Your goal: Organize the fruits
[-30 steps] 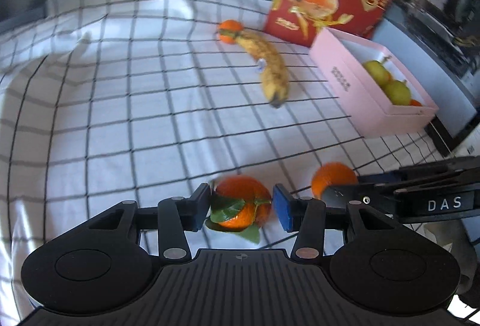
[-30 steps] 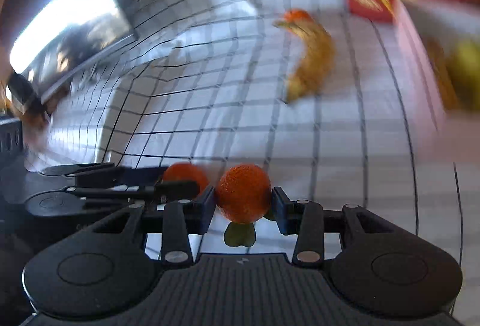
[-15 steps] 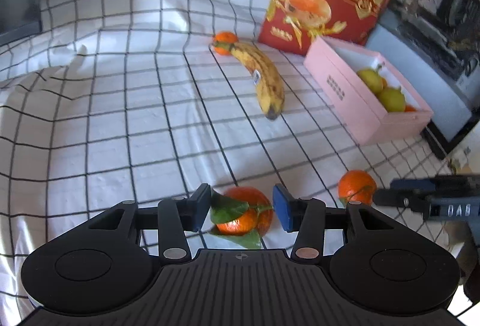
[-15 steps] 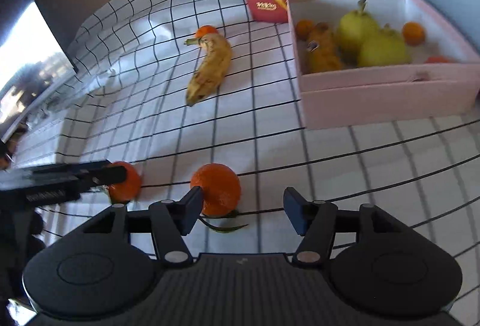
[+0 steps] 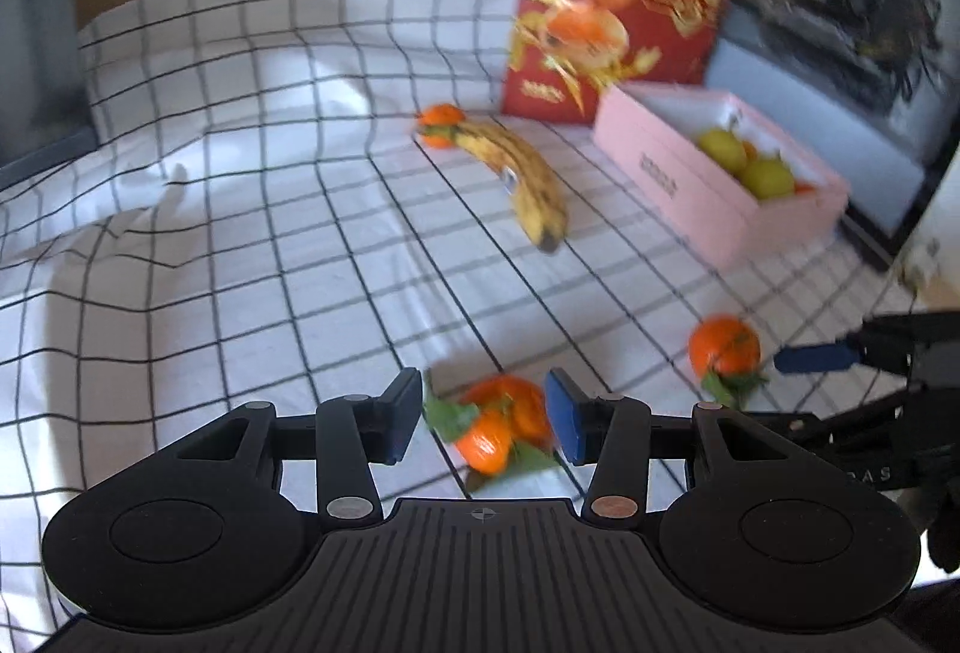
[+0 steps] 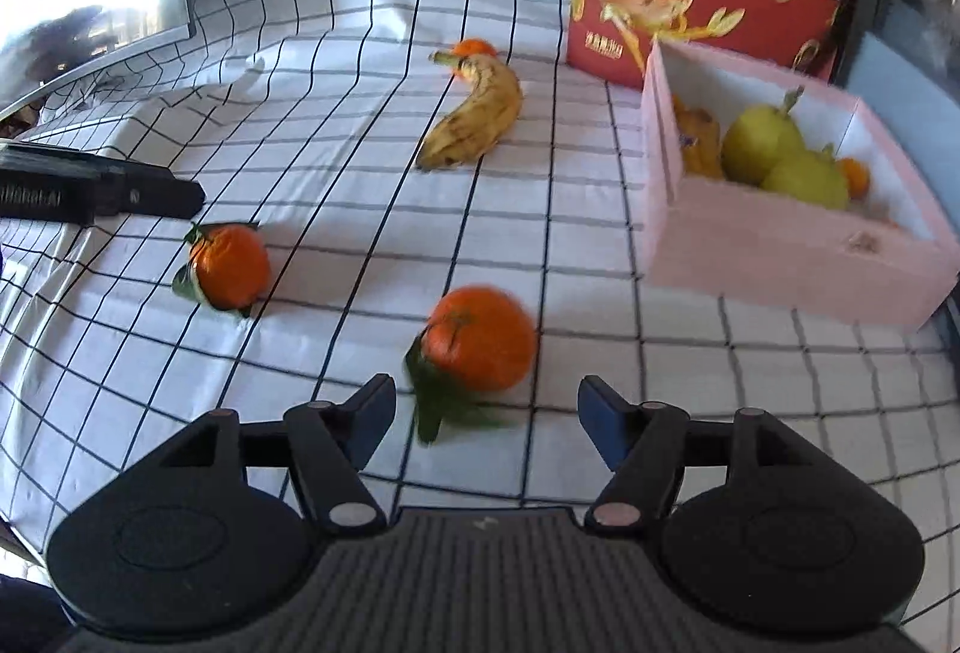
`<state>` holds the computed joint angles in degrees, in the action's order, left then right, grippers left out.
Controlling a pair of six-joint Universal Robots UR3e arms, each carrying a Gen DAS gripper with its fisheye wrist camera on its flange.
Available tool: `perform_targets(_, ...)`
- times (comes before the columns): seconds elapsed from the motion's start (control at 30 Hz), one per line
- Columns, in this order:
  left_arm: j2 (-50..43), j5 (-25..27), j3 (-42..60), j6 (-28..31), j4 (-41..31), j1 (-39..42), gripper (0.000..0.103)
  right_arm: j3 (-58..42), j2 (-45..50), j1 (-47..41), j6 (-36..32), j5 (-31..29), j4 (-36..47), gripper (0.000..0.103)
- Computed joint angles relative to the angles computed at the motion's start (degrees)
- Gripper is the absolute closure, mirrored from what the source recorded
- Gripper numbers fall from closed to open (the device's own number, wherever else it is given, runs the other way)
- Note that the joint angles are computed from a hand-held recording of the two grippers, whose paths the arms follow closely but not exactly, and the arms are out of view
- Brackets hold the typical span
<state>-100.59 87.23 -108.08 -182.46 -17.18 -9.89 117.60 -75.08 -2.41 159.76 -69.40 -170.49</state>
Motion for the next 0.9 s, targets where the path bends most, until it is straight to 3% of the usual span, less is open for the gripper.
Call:
perform_targets(0.23, -4.2, 2.7, 2.9, -0.9, -1.0, -2.3, 0.049, 2.3, 1.4, 2.0, 0.3, -3.2, -4.5, 0.029)
perform_targets(0.5, -5.9, -2.3, 3.2, -2.8, -0.8, 0.0, 0.048, 4.4, 1.9, 1.9, 1.5, -3.7, -8.3, 0.019)
perform_targets(0.9, -8.3, -1.8, 5.1, -6.0, -1.7, -0.2, 0.050, 4.7, 2.3, 1.6, 1.6, -3.5, -9.5, 0.013)
